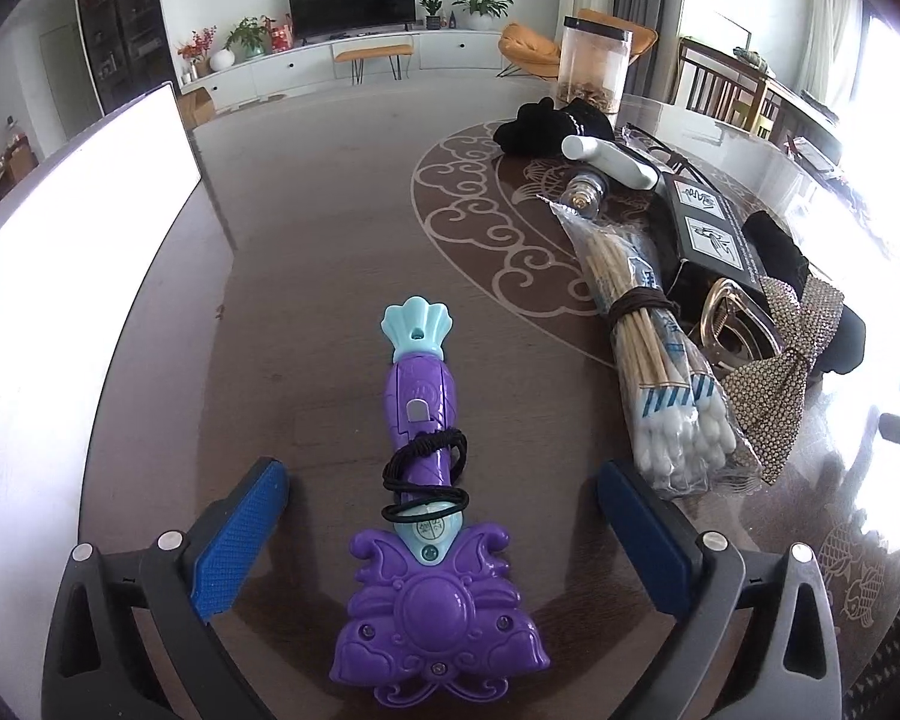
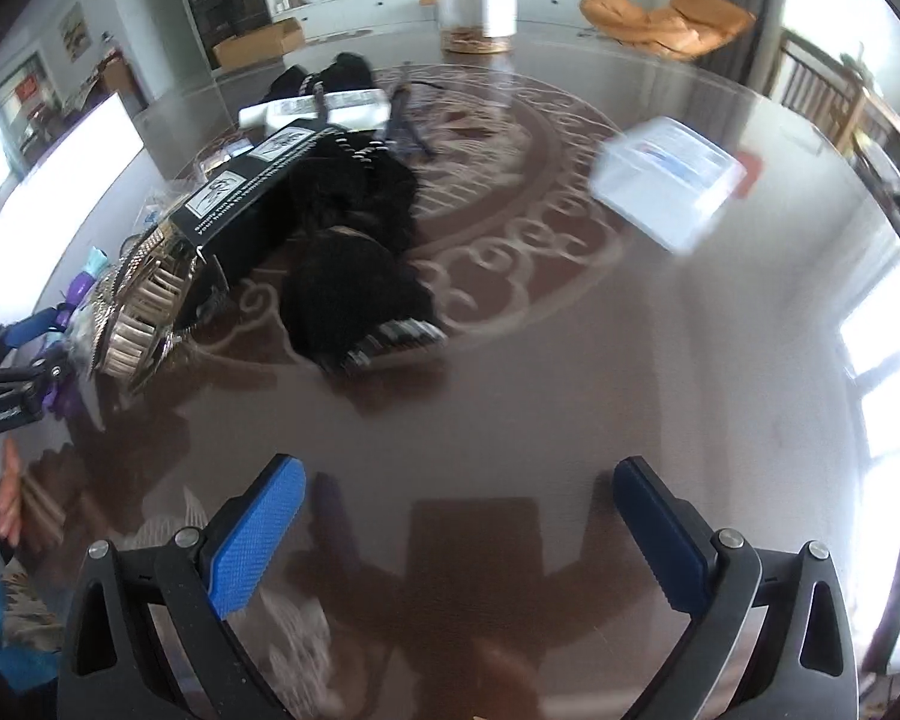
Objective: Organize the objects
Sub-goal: 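Regrip the purple toy with the left tool while the right tool grasps the black velvet pouch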
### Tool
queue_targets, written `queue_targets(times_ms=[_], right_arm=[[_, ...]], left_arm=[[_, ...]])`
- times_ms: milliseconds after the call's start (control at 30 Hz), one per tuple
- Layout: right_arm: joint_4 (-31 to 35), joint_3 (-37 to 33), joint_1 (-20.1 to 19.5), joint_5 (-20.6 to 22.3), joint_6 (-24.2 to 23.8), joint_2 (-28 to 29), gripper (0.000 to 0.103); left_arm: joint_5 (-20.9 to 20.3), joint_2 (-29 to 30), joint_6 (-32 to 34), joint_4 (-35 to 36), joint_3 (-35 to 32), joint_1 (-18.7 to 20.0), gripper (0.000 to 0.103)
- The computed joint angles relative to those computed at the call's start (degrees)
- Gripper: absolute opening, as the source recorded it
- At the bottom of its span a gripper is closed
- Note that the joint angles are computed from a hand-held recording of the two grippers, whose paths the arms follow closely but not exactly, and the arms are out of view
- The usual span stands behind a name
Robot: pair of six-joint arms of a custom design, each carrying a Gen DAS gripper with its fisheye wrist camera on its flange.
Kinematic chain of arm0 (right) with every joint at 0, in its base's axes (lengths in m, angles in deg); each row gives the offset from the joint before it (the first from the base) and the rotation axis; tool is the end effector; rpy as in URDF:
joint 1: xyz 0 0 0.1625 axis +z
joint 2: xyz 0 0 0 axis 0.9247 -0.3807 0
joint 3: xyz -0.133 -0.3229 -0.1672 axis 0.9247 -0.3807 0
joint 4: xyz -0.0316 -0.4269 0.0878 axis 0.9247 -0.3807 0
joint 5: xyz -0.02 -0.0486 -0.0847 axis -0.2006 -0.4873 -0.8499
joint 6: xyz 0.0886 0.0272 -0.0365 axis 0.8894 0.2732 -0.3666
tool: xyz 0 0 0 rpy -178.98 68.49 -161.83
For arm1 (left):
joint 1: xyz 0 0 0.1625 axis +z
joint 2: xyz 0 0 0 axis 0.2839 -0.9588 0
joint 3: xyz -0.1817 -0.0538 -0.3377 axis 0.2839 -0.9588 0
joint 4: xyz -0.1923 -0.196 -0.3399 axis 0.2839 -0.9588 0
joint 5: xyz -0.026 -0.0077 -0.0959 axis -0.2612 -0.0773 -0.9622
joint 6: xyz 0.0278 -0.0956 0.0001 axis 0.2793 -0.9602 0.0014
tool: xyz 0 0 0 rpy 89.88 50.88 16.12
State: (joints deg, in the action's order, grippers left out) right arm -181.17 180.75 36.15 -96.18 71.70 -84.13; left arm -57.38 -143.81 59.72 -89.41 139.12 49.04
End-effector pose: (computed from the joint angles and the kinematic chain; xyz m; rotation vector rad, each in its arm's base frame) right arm 0.1407 -0.3361 0.0658 -0.0806 -2.2700 0.6969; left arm -0.0099 -0.4742 0.1831 0.9336 2.3591 -0.4435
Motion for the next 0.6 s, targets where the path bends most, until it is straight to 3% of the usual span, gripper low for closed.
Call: queue_targets(times_ms=[100,200,233,300,367,433,467,533,567,600], right_arm=[[2.04,-1.12,0.98,0.72,-0.37,-2.33,0.102],[5.49,-5.03,0.67,3.04,-2.60,-2.17,0.102],[6.49,-6.50,0.67,3.36,-3.22,-1.44,0.102],[9.28,-10.10,0.10,3.36,-4.42,0.59,0.102],[13.11,-13.25,-1.14,2.92,-3.88,2.11,0.100],[17.84,-14.80,-2.26,3.26,-1.55,2.11,0.086],[18.92,-15.00,-2.72,3.55,-0.71,2.15,0.069],[18.25,-15.18,-2.37,2.25,-0.92,2.78,0.055],[18.55,-14.96,-2.12,2.01,-0.40,2.57,0.042],[18.64,-14.40,-1.80,1.73,0.29,2.14,0.035]], left_arm=[[-1.40,-0.48,0.91,5.67,-1.94,0.58,0.103],[-12.14,-3.87,-1.46,18.85,-7.37,5.12,0.103],[-13.58,-4.30,-2.44,20.50,-8.20,5.77,0.103],[-14.05,-5.18,-2.61,21.86,-8.79,5.86,0.103],[-10.48,-5.33,-0.37,19.47,-7.38,3.91,0.103],[-8.40,-4.38,0.33,17.70,-6.82,2.52,0.101],[-8.02,-3.40,-0.05,17.40,-7.06,2.04,0.097],[-7.06,-1.07,-1.45,18.31,-8.25,1.62,0.077],[-5.64,0.34,-1.88,18.01,-8.40,1.35,0.067],[-3.70,0.51,-0.48,15.32,-7.47,0.49,0.053]])
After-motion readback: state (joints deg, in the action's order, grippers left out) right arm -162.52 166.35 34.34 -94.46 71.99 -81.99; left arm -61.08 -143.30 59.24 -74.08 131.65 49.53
